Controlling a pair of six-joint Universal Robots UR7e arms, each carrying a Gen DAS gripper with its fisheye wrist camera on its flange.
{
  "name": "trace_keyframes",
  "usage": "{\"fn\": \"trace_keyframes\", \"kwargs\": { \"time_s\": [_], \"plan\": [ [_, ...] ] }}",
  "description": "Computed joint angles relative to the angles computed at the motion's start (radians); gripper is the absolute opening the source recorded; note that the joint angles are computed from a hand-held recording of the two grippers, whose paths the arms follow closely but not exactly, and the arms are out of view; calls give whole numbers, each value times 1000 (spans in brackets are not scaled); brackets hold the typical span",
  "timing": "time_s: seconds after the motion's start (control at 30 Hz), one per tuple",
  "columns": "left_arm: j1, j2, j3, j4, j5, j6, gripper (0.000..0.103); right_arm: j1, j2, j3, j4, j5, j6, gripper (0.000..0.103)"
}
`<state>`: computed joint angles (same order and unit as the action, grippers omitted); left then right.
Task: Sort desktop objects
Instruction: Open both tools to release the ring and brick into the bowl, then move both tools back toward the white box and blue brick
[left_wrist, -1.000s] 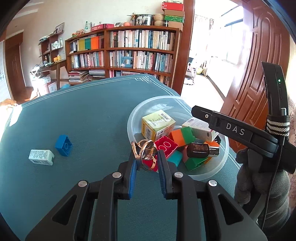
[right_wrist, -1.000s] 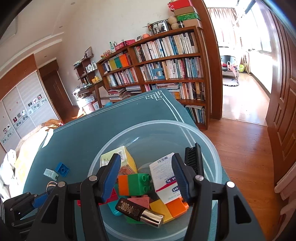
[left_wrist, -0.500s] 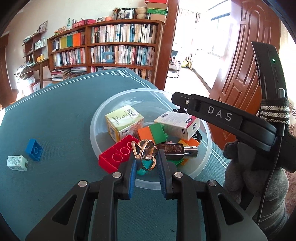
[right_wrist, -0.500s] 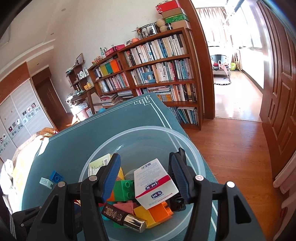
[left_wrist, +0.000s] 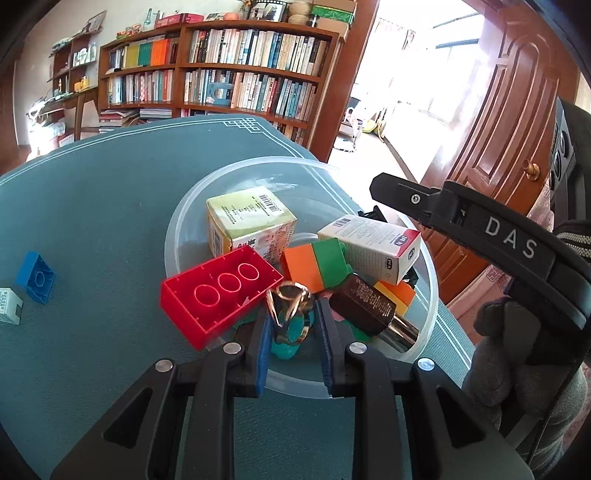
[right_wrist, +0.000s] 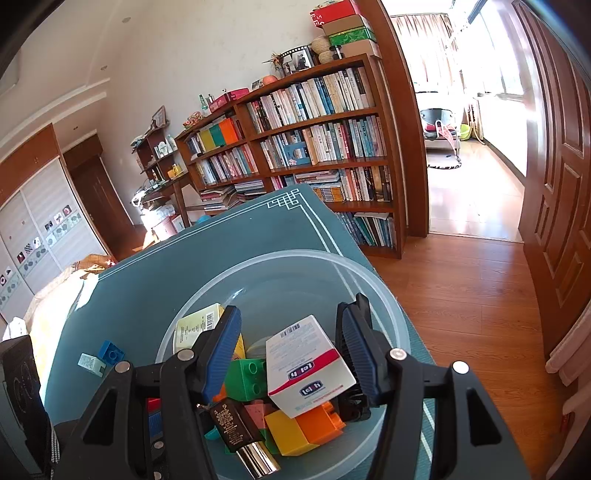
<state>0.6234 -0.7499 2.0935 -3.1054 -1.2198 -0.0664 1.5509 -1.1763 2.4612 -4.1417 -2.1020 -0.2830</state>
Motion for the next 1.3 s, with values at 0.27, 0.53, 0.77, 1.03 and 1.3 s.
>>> {"fn": "trace_keyframes", "kwargs": {
  "time_s": [0.27, 0.53, 0.77, 1.03, 1.3],
  "plan": [
    [-2, -26, 25, -63, -15, 1, 55, -1, 9, 0, 2, 8, 4, 66],
    [4, -60, 41, -64, -4, -10, 55, 6, 22, -4, 3, 6, -2, 66],
    [16, -74, 49, -89, 30, -17, 55, 12, 30, -4, -5, 3, -9, 67],
    [34, -33, 6, -102, 54, -5, 55, 13, 30, -5, 1, 7, -12, 67],
    [25, -4, -24, -116, 6, 40, 56, 1, 26, -1, -8, 5, 3, 67]
  ]
}}
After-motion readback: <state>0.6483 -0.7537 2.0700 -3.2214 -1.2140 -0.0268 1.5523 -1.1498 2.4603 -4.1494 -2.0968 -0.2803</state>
